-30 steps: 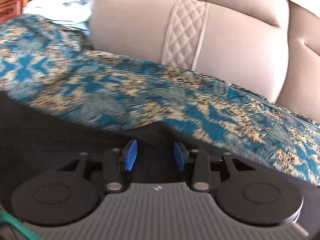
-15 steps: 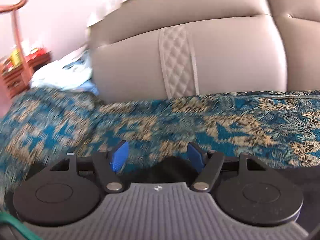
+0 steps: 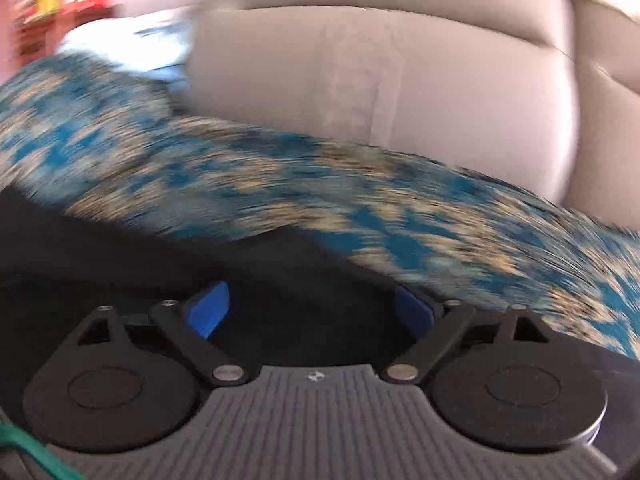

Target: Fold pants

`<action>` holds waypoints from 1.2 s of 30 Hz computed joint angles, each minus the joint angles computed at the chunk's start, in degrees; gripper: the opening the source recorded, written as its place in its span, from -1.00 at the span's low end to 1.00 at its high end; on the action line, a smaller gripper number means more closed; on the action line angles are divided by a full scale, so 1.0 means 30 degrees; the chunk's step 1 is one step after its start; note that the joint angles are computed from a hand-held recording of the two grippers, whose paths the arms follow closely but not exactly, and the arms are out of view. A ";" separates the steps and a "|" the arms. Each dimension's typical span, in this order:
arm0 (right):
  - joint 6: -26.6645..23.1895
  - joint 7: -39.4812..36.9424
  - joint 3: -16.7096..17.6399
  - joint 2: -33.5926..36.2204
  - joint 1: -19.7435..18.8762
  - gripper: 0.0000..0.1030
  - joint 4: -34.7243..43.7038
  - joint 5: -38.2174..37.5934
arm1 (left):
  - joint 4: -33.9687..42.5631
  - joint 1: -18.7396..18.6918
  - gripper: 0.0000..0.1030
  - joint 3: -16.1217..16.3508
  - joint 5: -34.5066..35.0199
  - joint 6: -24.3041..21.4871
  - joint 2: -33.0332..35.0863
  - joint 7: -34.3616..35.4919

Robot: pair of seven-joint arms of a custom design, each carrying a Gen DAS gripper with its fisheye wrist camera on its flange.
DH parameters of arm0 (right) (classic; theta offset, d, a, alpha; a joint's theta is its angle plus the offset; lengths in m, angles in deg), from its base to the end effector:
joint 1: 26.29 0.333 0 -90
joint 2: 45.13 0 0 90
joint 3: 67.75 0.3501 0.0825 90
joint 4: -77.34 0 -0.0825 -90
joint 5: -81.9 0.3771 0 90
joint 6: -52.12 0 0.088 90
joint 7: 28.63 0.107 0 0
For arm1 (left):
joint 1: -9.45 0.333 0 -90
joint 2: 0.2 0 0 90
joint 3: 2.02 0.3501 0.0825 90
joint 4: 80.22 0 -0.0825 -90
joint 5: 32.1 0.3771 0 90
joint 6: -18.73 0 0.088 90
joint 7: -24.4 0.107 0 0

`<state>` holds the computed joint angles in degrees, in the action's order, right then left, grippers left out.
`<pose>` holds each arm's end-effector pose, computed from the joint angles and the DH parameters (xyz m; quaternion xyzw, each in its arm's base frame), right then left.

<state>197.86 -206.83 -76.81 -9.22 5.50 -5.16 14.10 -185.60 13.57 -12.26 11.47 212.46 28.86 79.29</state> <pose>0.6902 0.3334 0.4030 -0.5281 0.6958 -0.3990 0.2789 0.6759 -0.1282 0.4040 -0.5342 0.6946 -0.4035 0.2634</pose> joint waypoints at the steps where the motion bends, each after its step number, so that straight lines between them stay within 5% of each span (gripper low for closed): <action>1: -0.1419 0.0097 -0.0056 -0.0078 0.0176 0.81 0.0132 0.0601 | 0.0000 -0.0180 -0.07 0.0223 -0.0187 -0.0039 -0.0033 -0.0090; 3: -0.3813 0.1487 -0.0468 -0.0510 0.0897 0.80 -0.0121 0.0445 | 0.0015 -0.0292 -0.07 0.0384 -0.0452 -0.0124 -0.0060 -0.0256; 8: -0.4259 0.5568 -0.0216 -0.2974 0.2034 0.83 -0.3530 -0.3618 | -0.0084 0.0060 -0.05 0.0108 -0.0610 0.0119 -0.0057 -0.0621; 11: -0.3366 0.6231 0.0721 -0.3908 0.1994 0.87 -0.4965 -0.5100 | 0.0061 0.2058 0.04 -0.2081 0.0018 0.0034 0.0285 -0.1148; 14: -0.2751 0.6216 0.1815 -0.4188 0.1822 0.88 -0.5744 -0.5805 | 0.0130 0.3021 0.04 -0.3123 0.0390 -0.0202 0.0434 -0.1638; 20: -0.2445 0.6276 0.3151 -0.4033 0.1647 0.88 -0.6624 -0.5629 | -0.0552 0.0156 0.16 -0.0309 -0.0078 -0.0065 -0.0917 -0.1330; 23: -0.2469 0.7170 0.3140 -0.4369 0.1697 0.93 -0.7192 -0.6398 | -0.0723 -0.0009 0.17 -0.0664 0.0267 -0.0053 -0.1263 -0.1035; 26: -0.1721 0.8403 0.3189 -0.5084 0.1209 0.93 -0.7865 -0.7058 | -0.0783 -0.1686 0.10 0.0481 0.0047 -0.0146 -0.1492 -0.0573; 32: -0.0363 1.0346 0.3370 -0.6380 -0.0463 0.92 -0.9415 -0.7205 | -0.1094 -0.1508 -0.20 -0.0851 0.0103 -0.1940 -0.1538 0.0501; 36: -0.3080 0.5998 0.3540 -0.6658 -0.0827 0.98 -0.9942 -0.4654 | -0.1597 -0.4693 -0.19 0.2701 -0.0155 -0.1626 -0.1965 0.0149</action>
<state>188.62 -188.84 -66.19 -29.19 3.02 -34.99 0.14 -190.39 -0.51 -4.16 11.01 207.59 22.97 79.73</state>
